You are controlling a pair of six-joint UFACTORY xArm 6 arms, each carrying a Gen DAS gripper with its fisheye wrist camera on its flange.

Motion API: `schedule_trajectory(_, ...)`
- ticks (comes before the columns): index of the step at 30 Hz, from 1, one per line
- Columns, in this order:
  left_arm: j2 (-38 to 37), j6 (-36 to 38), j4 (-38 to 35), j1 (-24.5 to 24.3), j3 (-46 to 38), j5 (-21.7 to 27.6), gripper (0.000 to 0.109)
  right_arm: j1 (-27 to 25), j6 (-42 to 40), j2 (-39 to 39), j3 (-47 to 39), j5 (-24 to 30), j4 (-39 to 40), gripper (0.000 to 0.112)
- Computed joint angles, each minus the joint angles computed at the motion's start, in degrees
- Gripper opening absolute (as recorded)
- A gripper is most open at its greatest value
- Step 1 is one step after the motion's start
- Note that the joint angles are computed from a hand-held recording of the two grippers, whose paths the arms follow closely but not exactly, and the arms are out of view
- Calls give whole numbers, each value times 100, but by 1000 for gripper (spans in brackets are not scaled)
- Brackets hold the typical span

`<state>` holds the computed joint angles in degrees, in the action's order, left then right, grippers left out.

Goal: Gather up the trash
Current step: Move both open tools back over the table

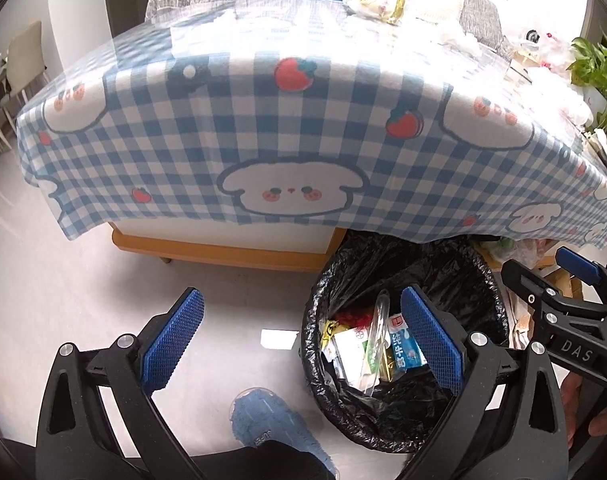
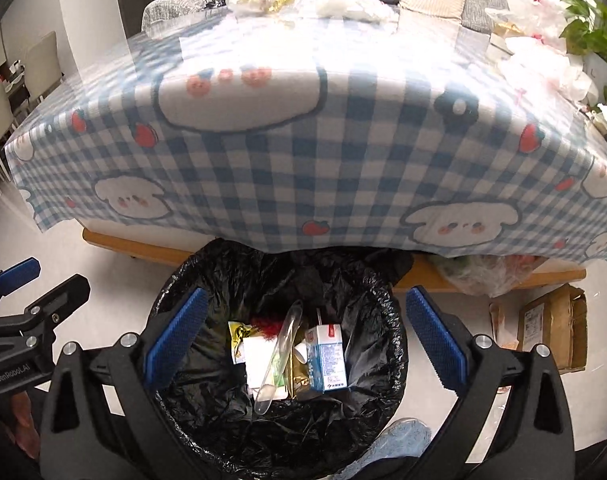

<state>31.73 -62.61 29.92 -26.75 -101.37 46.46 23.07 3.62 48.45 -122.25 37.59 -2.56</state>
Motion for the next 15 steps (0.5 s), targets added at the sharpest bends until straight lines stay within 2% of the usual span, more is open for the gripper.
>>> schedule_trajectory(4,-3,5,3,-8,-156,53,97,-26,26,-177,188,-161,-50,95)
schedule_trajectory(15,239,194,58,-76,-919,391,97,-166,-105,-294,-81,-13,149,95)
